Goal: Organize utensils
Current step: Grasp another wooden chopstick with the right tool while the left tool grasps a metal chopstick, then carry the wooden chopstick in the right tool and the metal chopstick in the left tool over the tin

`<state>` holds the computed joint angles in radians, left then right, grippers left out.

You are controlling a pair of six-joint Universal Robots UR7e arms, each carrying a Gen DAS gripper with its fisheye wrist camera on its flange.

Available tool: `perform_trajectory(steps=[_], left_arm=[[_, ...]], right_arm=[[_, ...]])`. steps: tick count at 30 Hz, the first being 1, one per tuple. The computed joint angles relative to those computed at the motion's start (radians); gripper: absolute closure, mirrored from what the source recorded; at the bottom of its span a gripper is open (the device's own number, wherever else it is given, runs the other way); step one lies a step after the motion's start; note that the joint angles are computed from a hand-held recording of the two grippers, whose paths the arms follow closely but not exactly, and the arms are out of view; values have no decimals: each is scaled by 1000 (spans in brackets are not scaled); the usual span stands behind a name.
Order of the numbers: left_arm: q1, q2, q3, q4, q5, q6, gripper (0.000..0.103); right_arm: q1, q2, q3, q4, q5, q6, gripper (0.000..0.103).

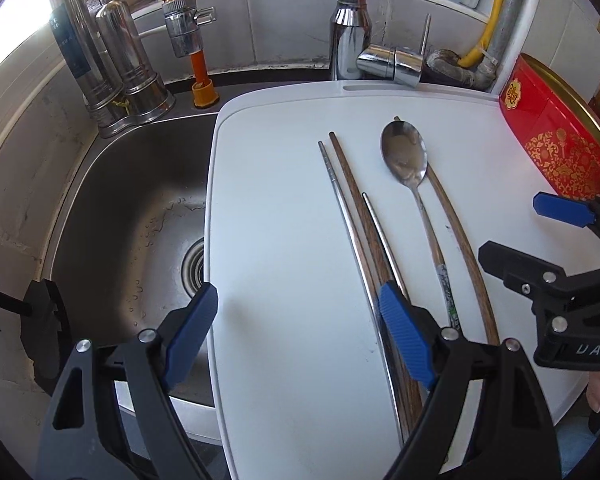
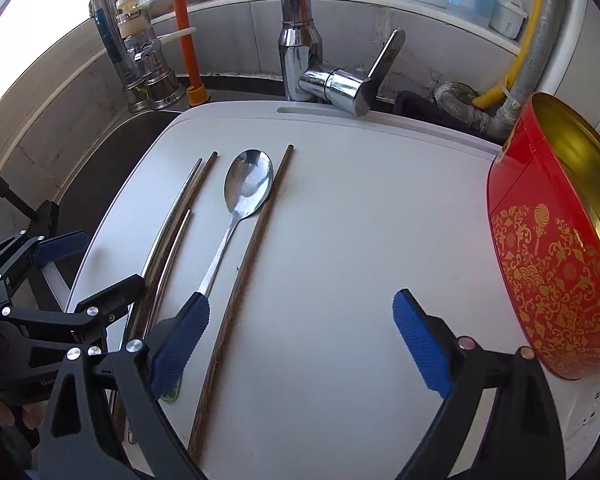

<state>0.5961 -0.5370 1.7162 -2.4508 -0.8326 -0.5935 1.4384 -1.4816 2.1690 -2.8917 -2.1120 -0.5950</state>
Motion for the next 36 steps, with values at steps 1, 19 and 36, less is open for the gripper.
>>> perform_trajectory(steps=[1,19,36], left_arm=[[1,2,-3,7,1,-3,22],[10,-31,59,-130,-103,-58,98],[-44,-53,34,-182,-105,-58,98]], right_arm=[[2,4,0,-4,-5,-1,9],[-7,-43,-1,137,-81,76,97],[-32,-200,5,183,88,63,97]])
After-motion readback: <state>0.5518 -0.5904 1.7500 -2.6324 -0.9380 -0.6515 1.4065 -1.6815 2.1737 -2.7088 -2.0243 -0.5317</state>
